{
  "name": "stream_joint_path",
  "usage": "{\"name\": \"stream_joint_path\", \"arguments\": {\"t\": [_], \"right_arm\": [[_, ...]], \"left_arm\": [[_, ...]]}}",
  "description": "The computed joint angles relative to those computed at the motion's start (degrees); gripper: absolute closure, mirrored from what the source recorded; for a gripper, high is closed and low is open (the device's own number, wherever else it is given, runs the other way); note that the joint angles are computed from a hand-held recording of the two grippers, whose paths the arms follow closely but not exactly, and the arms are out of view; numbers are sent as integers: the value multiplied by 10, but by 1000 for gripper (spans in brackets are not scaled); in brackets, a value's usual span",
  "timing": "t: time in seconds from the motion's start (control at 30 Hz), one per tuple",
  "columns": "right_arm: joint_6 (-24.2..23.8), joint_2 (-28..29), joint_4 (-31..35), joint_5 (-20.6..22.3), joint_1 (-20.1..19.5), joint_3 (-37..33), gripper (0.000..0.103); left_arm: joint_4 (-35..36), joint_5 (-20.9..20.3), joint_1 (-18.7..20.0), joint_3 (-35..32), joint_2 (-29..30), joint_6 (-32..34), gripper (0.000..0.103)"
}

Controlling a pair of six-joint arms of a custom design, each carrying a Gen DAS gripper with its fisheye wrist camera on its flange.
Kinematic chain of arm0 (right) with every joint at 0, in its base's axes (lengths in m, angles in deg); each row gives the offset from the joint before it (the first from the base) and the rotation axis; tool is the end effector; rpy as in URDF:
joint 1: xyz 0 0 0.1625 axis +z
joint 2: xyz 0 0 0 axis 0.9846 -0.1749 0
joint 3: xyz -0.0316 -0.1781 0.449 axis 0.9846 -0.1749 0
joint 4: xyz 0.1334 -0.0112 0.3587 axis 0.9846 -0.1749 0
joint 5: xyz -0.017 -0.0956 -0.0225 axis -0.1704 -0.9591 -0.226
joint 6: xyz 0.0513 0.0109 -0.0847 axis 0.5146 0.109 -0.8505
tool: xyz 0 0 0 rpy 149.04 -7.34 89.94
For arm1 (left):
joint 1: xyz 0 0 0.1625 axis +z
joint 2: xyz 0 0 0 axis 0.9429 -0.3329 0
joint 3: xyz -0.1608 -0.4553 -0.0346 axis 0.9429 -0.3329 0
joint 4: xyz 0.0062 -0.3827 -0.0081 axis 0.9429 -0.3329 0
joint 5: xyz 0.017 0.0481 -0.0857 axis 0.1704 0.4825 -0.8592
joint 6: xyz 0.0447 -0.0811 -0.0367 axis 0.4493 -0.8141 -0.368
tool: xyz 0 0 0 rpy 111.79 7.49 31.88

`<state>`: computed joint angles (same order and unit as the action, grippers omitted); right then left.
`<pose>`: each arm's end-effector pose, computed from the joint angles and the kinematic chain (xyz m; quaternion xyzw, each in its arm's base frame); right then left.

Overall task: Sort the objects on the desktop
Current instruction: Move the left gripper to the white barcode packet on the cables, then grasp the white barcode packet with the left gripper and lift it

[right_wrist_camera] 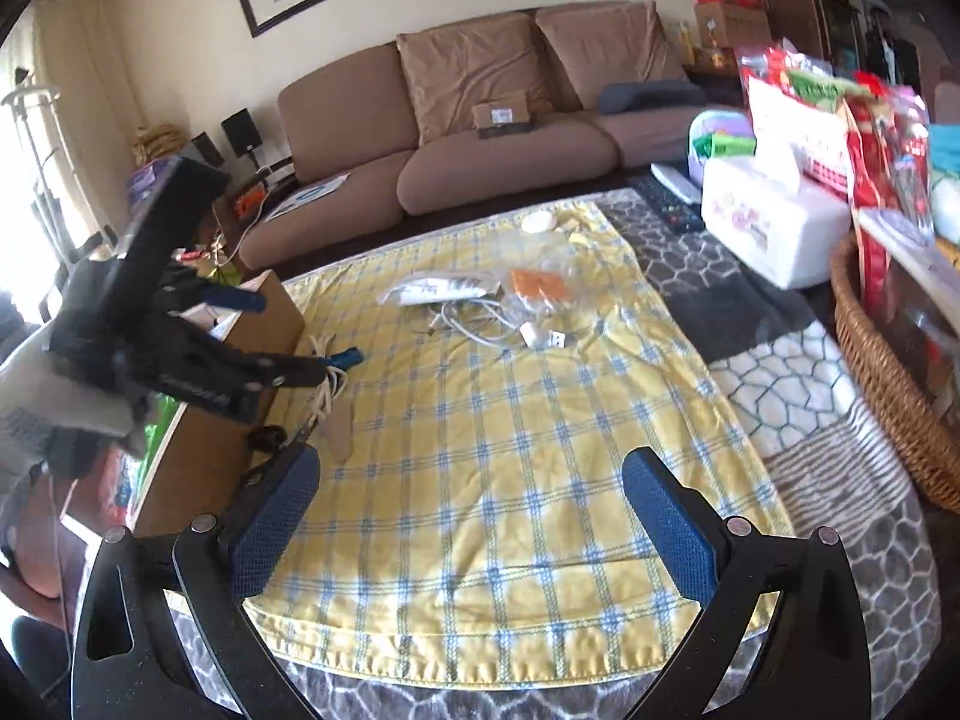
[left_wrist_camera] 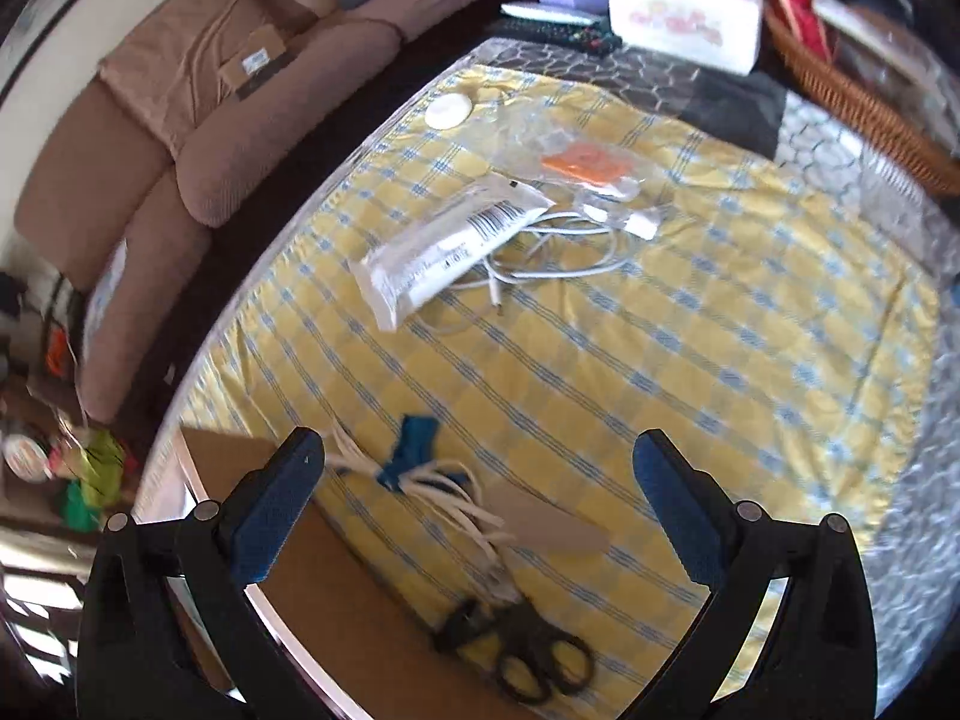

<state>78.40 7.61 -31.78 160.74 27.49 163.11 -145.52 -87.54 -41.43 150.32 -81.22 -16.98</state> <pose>0.1907 -0.2199 0.0981 0.3142 -0.9144 0.2367 0.0955 -0.1203 -0.3049 0.1794 0.2521 0.8207 -0.1068 0.5015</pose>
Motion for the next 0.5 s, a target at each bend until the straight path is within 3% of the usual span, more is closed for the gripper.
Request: {"name": "stream_joint_path", "arguments": {"t": [0.1, 0.23, 0.33, 0.4, 0.5], "right_arm": [[-12, 3, 6, -14, -20, 0, 1], [-27, 8, 15, -26, -42, 3, 1], [-32, 8, 28, -41, -56, 4, 1], [-32, 8, 31, -51, -60, 5, 1], [-27, 15, 38, -62, -66, 3, 1]], "left_arm": [[-66, 56, 84, -26, 61, 105, 0], [-188, 98, 165, -51, 116, 275, 0], [-243, 110, 213, -80, 159, 367, 0], [-280, 92, 233, -96, 175, 421, 0], [-264, 75, 250, -120, 184, 448, 0]]}}
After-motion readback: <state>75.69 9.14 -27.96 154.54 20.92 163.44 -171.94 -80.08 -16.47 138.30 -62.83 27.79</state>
